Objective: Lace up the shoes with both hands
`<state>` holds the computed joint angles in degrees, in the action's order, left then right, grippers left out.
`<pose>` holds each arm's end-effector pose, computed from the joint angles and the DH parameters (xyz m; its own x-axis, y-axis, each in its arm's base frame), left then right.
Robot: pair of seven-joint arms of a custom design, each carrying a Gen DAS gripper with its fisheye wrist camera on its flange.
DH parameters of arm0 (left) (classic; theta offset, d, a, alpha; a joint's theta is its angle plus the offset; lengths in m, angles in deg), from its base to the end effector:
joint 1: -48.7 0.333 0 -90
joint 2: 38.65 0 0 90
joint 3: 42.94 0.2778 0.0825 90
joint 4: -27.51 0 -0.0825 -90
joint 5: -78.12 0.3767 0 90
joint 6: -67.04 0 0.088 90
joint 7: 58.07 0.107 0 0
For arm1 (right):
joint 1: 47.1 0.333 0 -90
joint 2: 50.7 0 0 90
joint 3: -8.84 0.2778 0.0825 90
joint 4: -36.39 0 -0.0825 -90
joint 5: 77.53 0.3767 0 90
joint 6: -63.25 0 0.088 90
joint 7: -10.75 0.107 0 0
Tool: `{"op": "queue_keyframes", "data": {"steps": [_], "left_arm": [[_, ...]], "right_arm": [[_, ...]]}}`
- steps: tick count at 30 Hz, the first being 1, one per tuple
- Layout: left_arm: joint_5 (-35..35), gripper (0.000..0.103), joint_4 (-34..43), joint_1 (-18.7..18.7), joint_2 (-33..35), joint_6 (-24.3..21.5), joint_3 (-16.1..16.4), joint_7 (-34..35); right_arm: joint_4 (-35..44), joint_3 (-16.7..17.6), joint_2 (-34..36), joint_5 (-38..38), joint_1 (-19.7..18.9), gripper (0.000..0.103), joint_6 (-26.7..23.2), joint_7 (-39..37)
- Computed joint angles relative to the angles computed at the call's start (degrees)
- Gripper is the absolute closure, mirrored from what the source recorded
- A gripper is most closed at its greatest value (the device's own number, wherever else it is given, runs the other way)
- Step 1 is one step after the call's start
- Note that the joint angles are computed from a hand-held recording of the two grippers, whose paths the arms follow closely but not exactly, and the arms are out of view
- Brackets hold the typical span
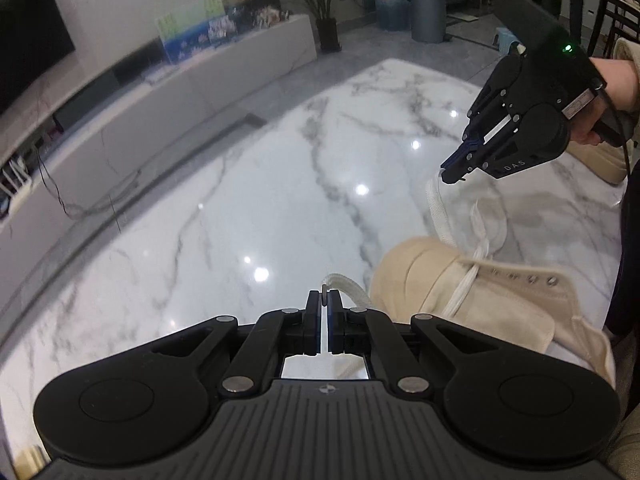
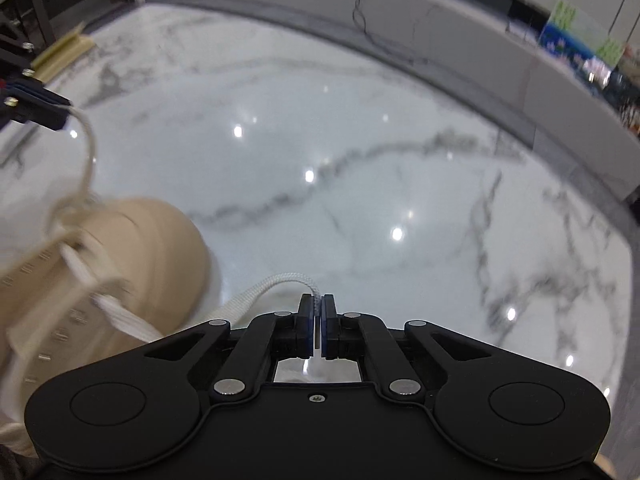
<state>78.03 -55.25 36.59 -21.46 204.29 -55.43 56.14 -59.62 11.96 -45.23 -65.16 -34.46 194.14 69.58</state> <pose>0.6265 -0.2636 0.5625 -0.6739 -0.7139 -0.1904 -0.5073 0.6345 -0.5832 0.5990 0.1729 0.5582 0.6439 -0.7626 0.0622 -0.6322 -0.5761 -0.5182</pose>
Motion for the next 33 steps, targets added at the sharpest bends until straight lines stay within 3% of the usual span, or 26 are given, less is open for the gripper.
{"op": "queue_keyframes", "data": {"steps": [6, 10, 17, 23, 29, 33], "left_arm": [[4.44, 0.101, 1.53, -1.83, -1.79, 1.86, 0.10, 0.97], [7.70, 0.101, 2.69, -3.09, -3.01, 4.18, 0.26, 0.75], [13.59, 0.101, 7.55, -5.33, -3.33, 7.05, 0.56, -0.83], [19.09, 0.101, 11.57, -7.79, -2.93, 8.35, 1.32, -3.80], [23.57, 0.101, 14.52, -9.48, -2.66, 10.33, 2.14, -8.76], [27.77, 0.103, 16.21, -10.54, -2.32, 11.61, 2.98, -12.01]], "right_arm": [[-0.53, 0.80, -5.88, -0.37, 1.50, 0.101, 3.64, -1.67], [1.92, 1.77, -7.68, -2.48, 3.49, 0.101, 7.41, -1.05], [7.02, 2.64, -10.75, -6.15, 5.79, 0.101, 9.79, -0.80], [14.29, 3.35, -8.49, -11.89, 6.60, 0.101, 10.91, 3.01], [23.53, 3.98, -4.51, -22.46, 8.10, 0.101, 8.81, 9.99], [26.17, 3.45, -3.66, -25.07, 8.77, 0.101, 8.56, 12.75]]}}
